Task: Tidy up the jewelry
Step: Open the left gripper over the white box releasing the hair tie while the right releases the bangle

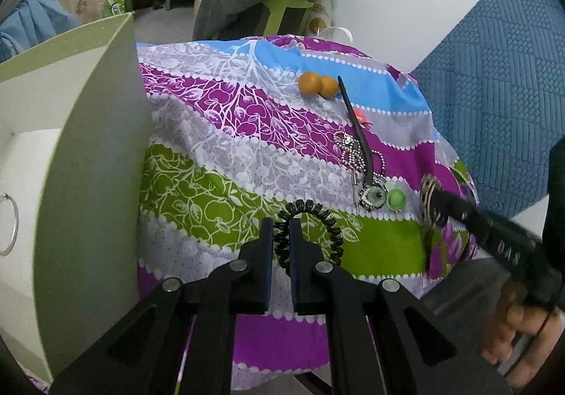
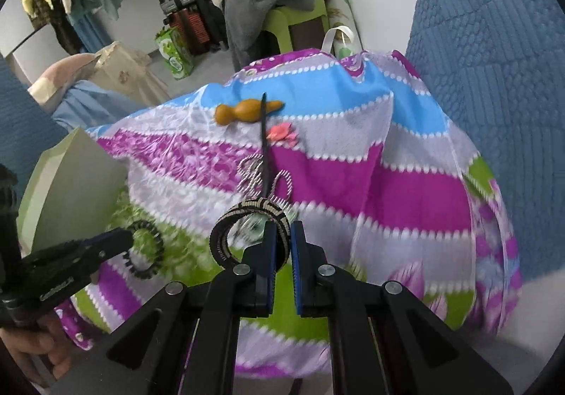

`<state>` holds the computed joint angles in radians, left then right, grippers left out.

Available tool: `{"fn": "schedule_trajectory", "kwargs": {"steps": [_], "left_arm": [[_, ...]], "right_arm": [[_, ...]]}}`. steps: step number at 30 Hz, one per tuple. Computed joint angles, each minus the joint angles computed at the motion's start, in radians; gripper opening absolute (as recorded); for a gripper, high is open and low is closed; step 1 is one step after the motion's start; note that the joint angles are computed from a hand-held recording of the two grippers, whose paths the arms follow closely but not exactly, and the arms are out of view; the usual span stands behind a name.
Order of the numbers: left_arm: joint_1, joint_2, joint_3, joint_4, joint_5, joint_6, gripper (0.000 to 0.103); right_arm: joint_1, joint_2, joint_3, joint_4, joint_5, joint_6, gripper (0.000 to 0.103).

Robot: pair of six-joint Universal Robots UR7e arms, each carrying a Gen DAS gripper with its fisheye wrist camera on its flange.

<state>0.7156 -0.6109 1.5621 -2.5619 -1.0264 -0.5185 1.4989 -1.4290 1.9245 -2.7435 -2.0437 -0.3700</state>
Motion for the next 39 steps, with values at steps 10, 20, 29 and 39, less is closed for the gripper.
{"fn": "schedule_trajectory", "kwargs": {"steps": [10,20,29,39], "left_arm": [[-0.022,-0.057,-0.005,0.020,-0.020,0.024,0.008],[-0.049,-0.105,-0.094,0.110,-0.002,0.092,0.008],[-0.048,-0.153,-0.136,0.117,0.023,0.159,0.008],[-0.030,-0.272,-0.073,0.121,0.081,0.196,0.008]], "right_arm": [[0.068,-0.016,-0.004,0.019,-0.038,0.050,0.006],[0.183,0.014,-0.129,0.053,-0.072,0.067,0.006],[0.288,0.081,-0.210,0.017,-0.114,0.083,0.006],[0.371,0.166,-0.262,-0.009,-0.141,0.108,0.006]]}}
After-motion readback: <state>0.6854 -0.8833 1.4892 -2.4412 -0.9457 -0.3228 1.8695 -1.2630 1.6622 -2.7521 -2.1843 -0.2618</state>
